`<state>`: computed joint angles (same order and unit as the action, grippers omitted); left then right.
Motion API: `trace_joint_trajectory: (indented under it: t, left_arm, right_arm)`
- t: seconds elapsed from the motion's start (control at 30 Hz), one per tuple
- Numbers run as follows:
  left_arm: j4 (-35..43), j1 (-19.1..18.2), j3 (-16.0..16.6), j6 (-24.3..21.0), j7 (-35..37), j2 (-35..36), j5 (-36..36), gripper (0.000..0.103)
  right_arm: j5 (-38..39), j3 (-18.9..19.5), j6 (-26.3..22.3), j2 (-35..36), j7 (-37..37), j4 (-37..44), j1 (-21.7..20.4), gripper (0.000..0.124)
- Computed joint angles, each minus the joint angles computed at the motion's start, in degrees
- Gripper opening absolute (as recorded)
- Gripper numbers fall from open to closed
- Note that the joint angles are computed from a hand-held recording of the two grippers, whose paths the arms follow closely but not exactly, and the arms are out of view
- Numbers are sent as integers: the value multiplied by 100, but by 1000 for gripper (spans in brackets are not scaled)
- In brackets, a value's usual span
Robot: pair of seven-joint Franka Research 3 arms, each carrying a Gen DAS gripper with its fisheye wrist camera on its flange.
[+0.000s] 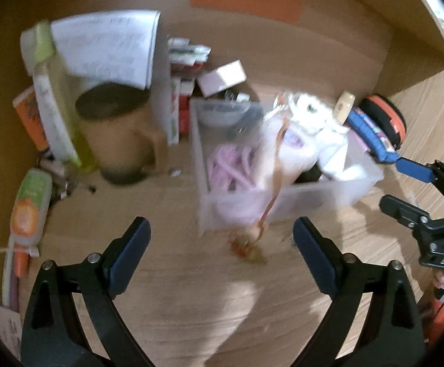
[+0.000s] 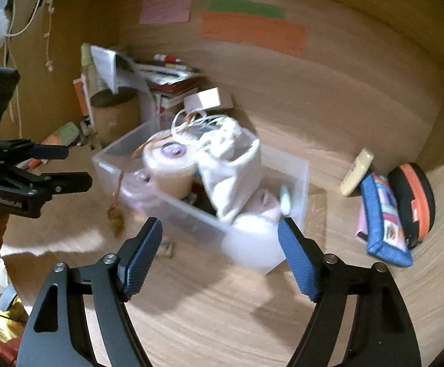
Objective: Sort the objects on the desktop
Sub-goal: 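Move both open tools toward the brass pendant and metal tin, then grasp the brass pendant with the left tool while the right grasps the metal tin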
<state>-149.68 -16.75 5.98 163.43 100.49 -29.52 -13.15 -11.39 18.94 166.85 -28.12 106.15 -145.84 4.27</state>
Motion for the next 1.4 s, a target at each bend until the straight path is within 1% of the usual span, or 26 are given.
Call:
trace_joint_trajectory:
  t: [0.07, 0.13, 0.23, 0.37, 0.43, 0.5, 0.57, 0.63, 0.67, 0.7, 0.77, 0.83, 0.87, 0.9, 0.93, 0.97, 1.0, 1.03, 1.1, 1.13, 1.2, 1.23, 1.27, 1.3, 1.33, 1.4]
  left_arm:
    - [-38, 11, 29, -108, 24, 51, -10, 95]
    - [-44, 25, 20, -185, 37, 146, -48, 95]
    - [-6, -124, 115, -266, 272, 276, -281, 95]
    - [113, -31, -85, -357, 354, 567, -348, 95]
    - [190, -56, -102, -376, 448, 712, -499, 95]
    - [219, -19, -165, -344, 507, 782, -598, 95]
    - [200, 127, -331, -243, 423, 811, -502, 95]
    - [132, 313, -528, -69, 218, 798, -248, 95]
    - [107, 344, -559, -12, 147, 788, -171, 95]
    - [77, 327, -543, 52, 110, 774, -147, 95]
    - [57, 163, -384, 66, 196, 758, -238, 94]
    - [60, 72, -298, 21, 292, 765, -285, 86]
    - [70, 67, -294, -27, 320, 776, -274, 75]
    - [95, 32, -258, -115, 389, 798, -303, 68]
    - [59, 76, -314, -41, 378, 783, -272, 68]
    - [40, 23, -273, -41, 446, 756, -333, 65]
    - [33, -98, -169, -74, 601, 734, -462, 62]
    - [10, -68, -214, -43, 610, 721, -444, 60]
    - [-45, 52, -358, 37, 510, 702, -298, 51]
    - [-66, 39, -356, 59, 518, 688, -277, 49]
    - [-113, 40, -369, 113, 497, 660, -214, 39]
    - [-148, 68, -401, 149, 450, 638, -151, 36]
    - [-173, 36, -374, 169, 460, 617, -135, 26]
    - [-198, -55, -292, 164, 536, 586, -171, 16]
    - [-235, -76, -279, 190, 541, 551, -167, 16]
    - [-340, -104, -269, 321, 515, 457, -141, 16]
  right_arm:
    - [39, -6, -63, 54, -32, -14, 102, 75]
    - [-36, 84, -130, 102, 1, -10, 102, 75]
    - [-170, 151, -307, 229, 37, 78, 142, 75]
    - [-176, -23, -510, 441, -94, 180, 436, 75]
    - [-93, -183, -597, 597, -264, 259, 640, 76]
    - [80, -365, -693, 782, -492, 360, 875, 75]
    - [266, -511, -764, 938, -695, 442, 1069, 75]
    - [292, -541, -818, 1086, -761, 537, 1129, 75]
    - [260, -530, -847, 1162, -745, 591, 1133, 75]
    - [248, -540, -874, 1238, -740, 646, 1150, 74]
    - [330, -620, -895, 1360, -780, 732, 1230, 74]
    - [368, -663, -904, 1463, -714, 807, 1254, 74]
    - [415, -697, -929, 1517, -705, 851, 1278, 73]
    - [432, -717, -936, 1555, -670, 879, 1289, 73]
    - [427, -728, -930, 1576, -628, 890, 1296, 73]
    - [429, -743, -935, 1598, -611, 899, 1307, 72]
    - [423, -754, -952, 1615, -592, 912, 1316, 68]
    - [446, -774, -964, 1638, -580, 924, 1331, 67]
    - [529, -826, -982, 1681, -620, 961, 1373, 61]
    - [569, -849, -980, 1699, -648, 967, 1391, 57]
    - [729, -927, -936, 1754, -795, 992, 1444, 54]
    - [834, -961, -919, 1763, -867, 993, 1471, 50]
    - [971, -1000, -902, 1768, -960, 992, 1505, 48]
    - [988, -997, -880, 1764, -970, 985, 1496, 42]
    - [991, -991, -861, 1754, -978, 973, 1486, 37]
    - [1116, -1010, -852, 1718, -1055, 940, 1506, 37]
